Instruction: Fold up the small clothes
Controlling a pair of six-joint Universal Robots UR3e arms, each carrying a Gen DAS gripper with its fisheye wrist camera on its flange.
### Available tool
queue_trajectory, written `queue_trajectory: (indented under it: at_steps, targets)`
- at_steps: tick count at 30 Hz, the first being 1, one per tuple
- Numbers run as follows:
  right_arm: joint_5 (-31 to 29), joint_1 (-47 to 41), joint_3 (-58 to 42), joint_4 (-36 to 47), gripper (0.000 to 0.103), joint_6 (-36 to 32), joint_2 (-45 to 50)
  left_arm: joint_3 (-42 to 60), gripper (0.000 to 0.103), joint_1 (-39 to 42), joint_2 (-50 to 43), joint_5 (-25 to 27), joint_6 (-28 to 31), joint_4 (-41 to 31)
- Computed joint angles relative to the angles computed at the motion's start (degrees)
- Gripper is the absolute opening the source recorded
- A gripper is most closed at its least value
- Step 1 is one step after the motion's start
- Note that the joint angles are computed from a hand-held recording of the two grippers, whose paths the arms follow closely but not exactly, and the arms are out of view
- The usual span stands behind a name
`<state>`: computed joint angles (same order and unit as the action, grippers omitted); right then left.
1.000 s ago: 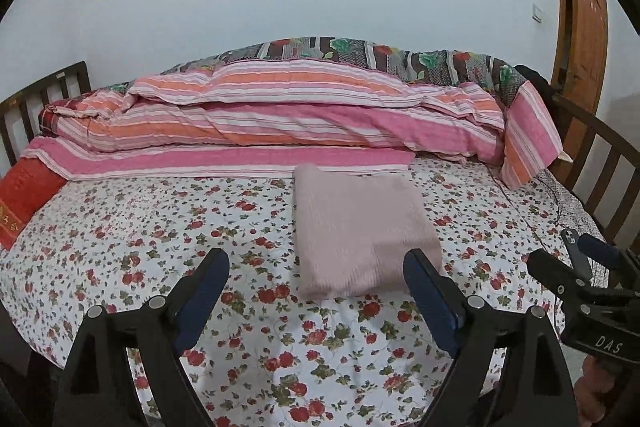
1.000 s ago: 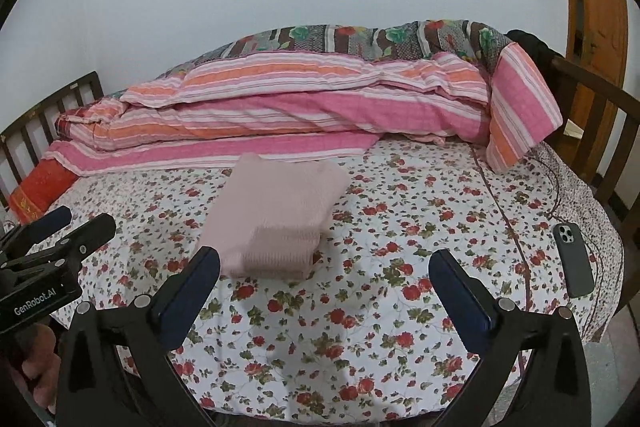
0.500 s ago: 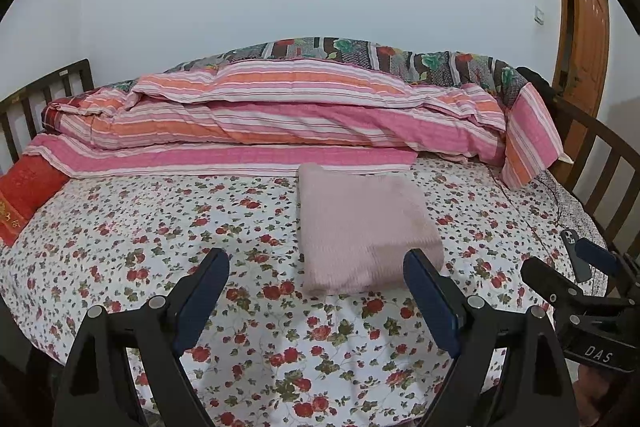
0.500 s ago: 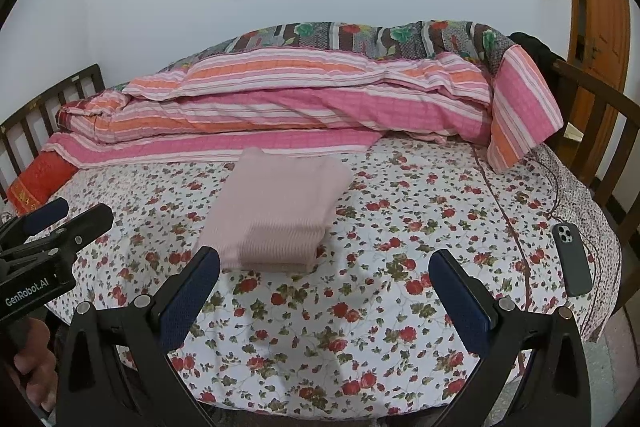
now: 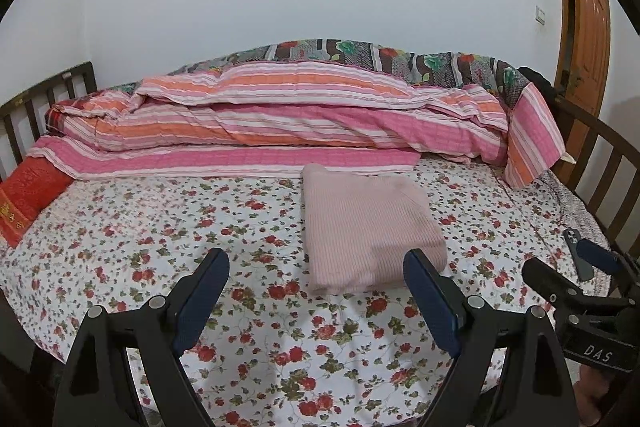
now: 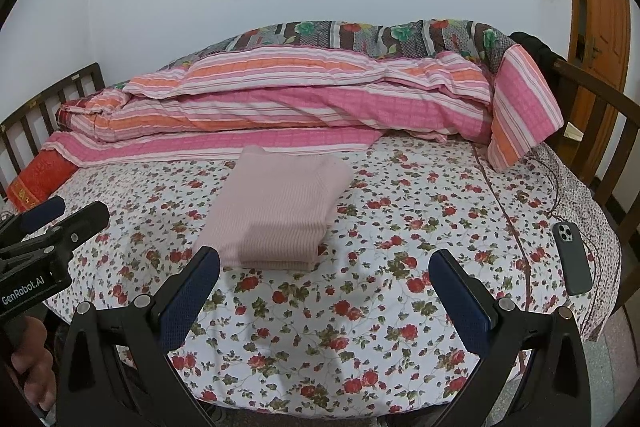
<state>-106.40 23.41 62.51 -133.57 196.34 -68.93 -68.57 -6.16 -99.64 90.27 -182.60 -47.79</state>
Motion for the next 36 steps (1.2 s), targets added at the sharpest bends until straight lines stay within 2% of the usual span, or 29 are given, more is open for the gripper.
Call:
queue_trajectory:
  at_steps: [36]
  targets:
    - [-0.30,0.04,2.88,-1.27,0.102,0.72,-2.05,-1.31,0.088,-0.03,1.44,-0.12,-0.23,-0.20]
